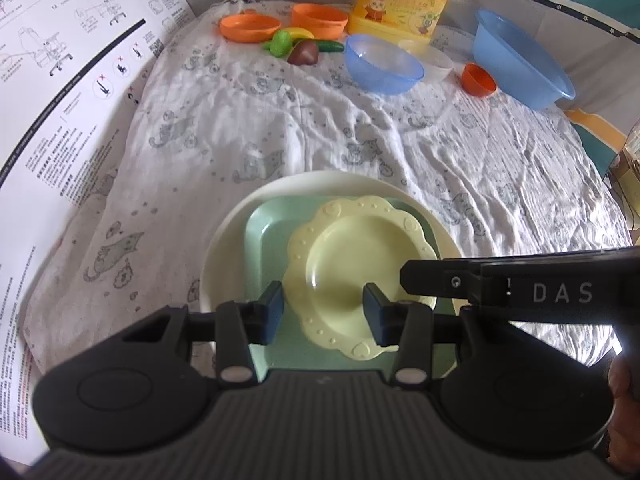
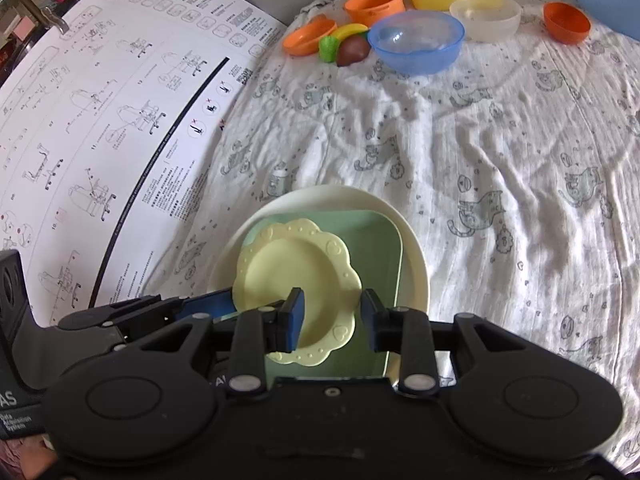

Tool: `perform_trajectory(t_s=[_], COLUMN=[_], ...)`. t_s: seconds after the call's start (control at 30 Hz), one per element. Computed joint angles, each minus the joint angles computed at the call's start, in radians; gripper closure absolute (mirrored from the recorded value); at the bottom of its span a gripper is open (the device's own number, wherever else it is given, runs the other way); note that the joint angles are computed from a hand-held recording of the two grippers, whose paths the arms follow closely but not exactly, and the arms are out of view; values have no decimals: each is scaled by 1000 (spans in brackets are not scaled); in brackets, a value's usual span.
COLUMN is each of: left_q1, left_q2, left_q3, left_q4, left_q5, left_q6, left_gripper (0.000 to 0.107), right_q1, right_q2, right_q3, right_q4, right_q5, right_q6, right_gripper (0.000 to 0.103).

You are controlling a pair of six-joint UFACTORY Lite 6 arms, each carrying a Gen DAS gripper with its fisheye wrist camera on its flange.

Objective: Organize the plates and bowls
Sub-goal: 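Carry the yellow plate with both tools and lower it onto the green tray, then open both tools to release the yellow plate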

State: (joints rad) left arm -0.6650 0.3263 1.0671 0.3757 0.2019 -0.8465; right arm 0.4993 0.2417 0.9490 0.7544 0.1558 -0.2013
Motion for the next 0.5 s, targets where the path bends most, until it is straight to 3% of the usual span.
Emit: perform_trajectory(t_s=[0.5], left_q1=[7], left_q2=[37], left_q3=[21], left_q4=[-33], left_q5=[-4], left_q6=[32], left_gripper=[65], right_q1=[-10], right_q2=[39], right_q3=[20], right_q4=[99], right_q5=[-1], right_q6=[-110], right_gripper=[70])
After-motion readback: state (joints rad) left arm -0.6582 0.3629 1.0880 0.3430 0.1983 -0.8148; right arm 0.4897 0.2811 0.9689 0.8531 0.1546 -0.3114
